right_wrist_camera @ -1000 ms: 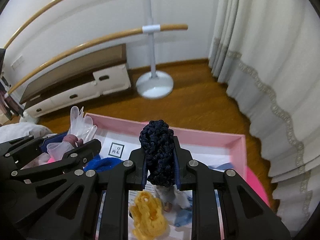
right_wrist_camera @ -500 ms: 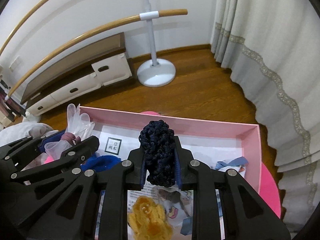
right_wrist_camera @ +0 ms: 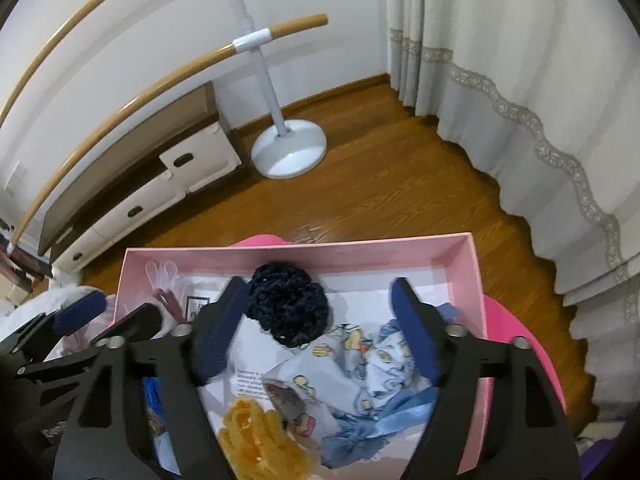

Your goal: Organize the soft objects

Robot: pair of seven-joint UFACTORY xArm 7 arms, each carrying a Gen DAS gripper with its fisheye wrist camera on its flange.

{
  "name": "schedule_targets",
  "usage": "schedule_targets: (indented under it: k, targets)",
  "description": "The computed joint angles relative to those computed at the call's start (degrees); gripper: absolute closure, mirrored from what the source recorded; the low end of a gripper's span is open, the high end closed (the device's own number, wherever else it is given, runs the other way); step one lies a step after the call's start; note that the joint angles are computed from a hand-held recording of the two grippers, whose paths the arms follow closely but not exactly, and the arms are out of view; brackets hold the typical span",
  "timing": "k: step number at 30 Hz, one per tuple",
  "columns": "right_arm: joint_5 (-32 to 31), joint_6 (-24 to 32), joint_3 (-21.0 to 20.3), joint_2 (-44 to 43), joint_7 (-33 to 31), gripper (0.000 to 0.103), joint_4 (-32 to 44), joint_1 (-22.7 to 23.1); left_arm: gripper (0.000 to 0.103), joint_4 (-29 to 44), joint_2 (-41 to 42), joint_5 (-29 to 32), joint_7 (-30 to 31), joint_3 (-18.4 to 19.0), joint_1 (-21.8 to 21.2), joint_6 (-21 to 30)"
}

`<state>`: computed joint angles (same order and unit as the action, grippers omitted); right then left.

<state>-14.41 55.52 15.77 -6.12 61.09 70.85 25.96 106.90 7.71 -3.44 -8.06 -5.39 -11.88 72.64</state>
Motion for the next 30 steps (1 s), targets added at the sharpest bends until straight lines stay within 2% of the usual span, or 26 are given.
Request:
schedule_targets:
  k: [2,4,6,9,17,27,30]
  targets:
    - [-1.17,-0.02,0.09,-0.72,0.84,0.015,-0.47,-0.18,0.004,-1.11,-1.03,-1.67,0.42,0.31,0.78,-0.25]
    - [-0.60,-0.95,-0.04,-1.66,0.70,0.014,-1.22,-0.32,0.001,-2.57,-2.41,-3.22,1.17,0.61,1.58,-1.29]
    - [-0.29,-1.48,0.07,-2.20,0.38,0.014,-1.51,-0.48,0.001,-3.54,-3.47,-3.63,2.30,0.77,2.08,-1.52]
    - [-2.78,0.85,1.06,-1.41,0.74,0.012,0.25,-0.50,0.000,-5.00,-5.11,-3.20,2.99,0.92,2.48,-1.79]
    - [-4.32,2.13,1.48,-1.11,1.85,0.012,1.60,0.30,0.000,-6.90,-7.84,-1.48,1.69,0.41,2.00,-1.87]
    - [-4.78,2.99,1.50,-3.05,2.54,0.012,0.63,-0.10,0.000,-4.14,-7.60,1.65,-2.83,-0.20,0.94,0.54]
    - [-5.69,3.79,2.11,-3.66,2.98,0.012,0.95,-0.24,0.000,-3.82,-8.23,0.21,-1.88,0.06,1.13,0.73]
